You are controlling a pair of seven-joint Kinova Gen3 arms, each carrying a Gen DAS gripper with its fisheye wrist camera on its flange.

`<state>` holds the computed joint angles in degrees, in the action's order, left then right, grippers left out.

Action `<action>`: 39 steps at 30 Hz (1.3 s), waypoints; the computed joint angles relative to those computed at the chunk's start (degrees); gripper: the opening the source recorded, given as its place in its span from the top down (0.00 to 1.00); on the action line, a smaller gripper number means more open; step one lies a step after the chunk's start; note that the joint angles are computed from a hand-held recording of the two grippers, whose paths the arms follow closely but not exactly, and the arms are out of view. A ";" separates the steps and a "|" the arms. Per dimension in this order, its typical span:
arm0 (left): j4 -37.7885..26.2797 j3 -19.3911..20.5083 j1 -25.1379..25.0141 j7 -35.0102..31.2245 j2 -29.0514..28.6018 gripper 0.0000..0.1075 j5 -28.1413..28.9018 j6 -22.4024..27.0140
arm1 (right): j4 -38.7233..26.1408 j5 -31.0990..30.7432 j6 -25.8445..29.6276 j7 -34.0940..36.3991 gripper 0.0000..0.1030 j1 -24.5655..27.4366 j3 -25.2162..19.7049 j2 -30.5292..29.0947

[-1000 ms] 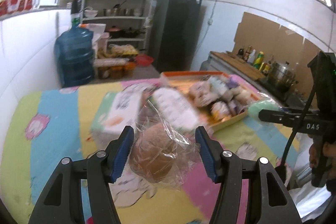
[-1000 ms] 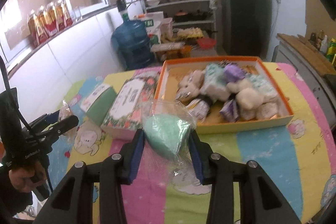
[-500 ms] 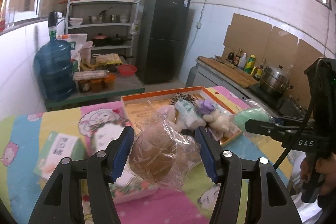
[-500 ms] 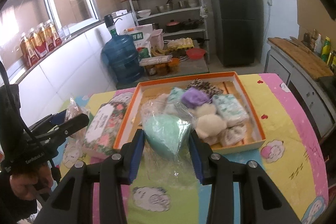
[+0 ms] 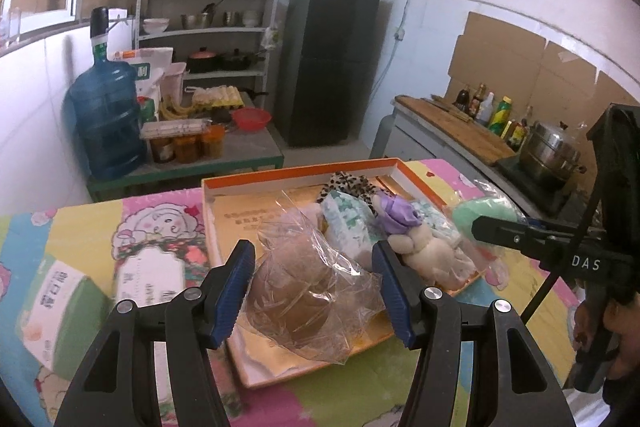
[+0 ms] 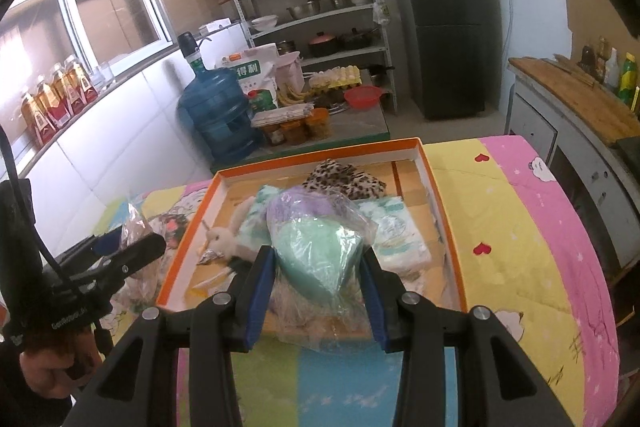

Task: Organize soft objects
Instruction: 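Carry the bread roll and green sponge with both grippers over the orange box, then lower the bread roll and sponge into the box and open both grippers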

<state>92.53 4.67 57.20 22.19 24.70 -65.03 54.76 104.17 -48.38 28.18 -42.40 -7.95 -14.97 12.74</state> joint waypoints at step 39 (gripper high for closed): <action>-6.24 -8.32 -1.47 -6.27 7.38 0.36 8.69 -9.32 | -25.46 22.99 6.93 -17.22 0.57 -4.45 -1.85 21.85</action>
